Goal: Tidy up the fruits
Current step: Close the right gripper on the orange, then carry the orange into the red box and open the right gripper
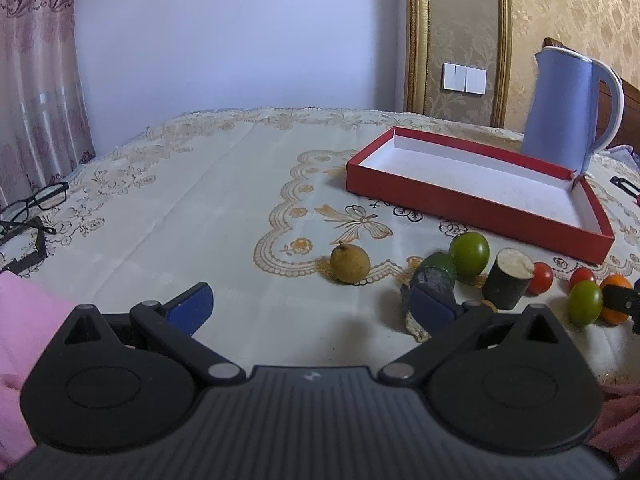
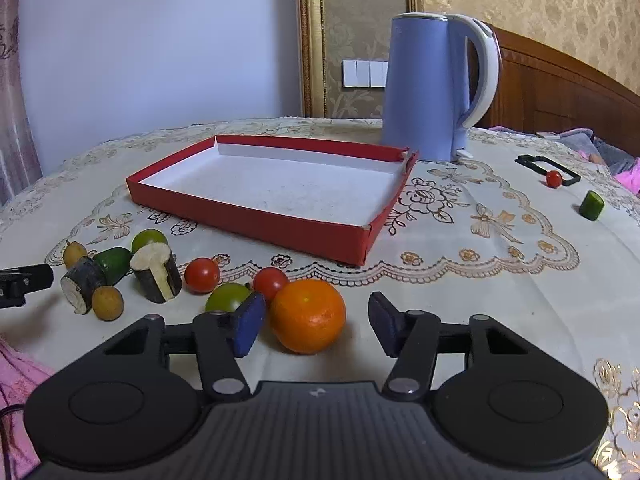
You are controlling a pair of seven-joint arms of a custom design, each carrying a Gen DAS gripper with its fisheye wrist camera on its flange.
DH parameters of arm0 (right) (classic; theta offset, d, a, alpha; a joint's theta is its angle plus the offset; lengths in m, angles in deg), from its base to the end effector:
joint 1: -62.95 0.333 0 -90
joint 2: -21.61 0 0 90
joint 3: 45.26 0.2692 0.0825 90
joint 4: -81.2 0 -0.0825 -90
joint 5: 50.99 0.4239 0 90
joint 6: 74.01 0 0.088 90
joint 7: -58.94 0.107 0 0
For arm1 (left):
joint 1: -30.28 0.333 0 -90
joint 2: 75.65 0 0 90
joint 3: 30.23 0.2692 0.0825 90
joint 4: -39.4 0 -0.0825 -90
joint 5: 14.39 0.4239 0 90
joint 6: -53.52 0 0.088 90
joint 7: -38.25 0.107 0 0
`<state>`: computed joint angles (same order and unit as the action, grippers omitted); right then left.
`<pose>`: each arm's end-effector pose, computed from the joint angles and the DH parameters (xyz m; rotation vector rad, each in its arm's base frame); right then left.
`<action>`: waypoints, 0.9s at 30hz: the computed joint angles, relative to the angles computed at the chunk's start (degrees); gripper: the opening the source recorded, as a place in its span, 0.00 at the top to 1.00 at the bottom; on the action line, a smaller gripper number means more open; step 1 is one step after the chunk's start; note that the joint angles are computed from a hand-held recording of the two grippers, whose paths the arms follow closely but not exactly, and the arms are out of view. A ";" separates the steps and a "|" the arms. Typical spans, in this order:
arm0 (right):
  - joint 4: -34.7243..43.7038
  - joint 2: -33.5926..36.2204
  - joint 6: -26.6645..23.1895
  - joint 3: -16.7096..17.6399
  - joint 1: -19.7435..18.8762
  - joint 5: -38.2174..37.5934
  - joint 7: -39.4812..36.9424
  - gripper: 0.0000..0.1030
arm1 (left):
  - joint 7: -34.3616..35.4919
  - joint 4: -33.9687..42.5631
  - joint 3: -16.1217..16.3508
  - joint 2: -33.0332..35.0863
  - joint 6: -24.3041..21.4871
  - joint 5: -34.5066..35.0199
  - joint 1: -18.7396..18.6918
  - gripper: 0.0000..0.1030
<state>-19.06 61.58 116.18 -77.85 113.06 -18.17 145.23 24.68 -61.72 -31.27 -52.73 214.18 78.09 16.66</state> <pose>0.6761 0.2144 0.2834 -1.6349 1.5559 -0.8537 0.6509 -0.2186 0.3057 -1.6738 1.4783 -0.8187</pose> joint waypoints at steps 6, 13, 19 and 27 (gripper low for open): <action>1.52 -1.67 -1.81 8.52 -8.63 -5.06 0.19 0.58 | 0.82 0.89 0.21 0.88 0.54 -0.19 0.08 0.00; 0.69 -2.18 3.66 9.11 -8.67 -3.08 -2.54 0.59 | 1.05 1.97 0.73 1.98 1.32 -0.52 0.02 0.00; 11.56 6.09 2.16 1.43 -4.61 4.98 -4.74 0.59 | 6.20 3.51 0.83 3.82 1.06 -5.71 -0.05 0.00; 36.37 20.93 -15.26 -0.18 -13.34 1.91 5.47 0.59 | 14.40 6.15 2.11 6.93 5.05 -14.86 0.07 0.00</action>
<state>17.31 82.51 100.92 -78.04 99.72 -16.27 150.69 39.08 -55.56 -29.17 -45.80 219.23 63.24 16.73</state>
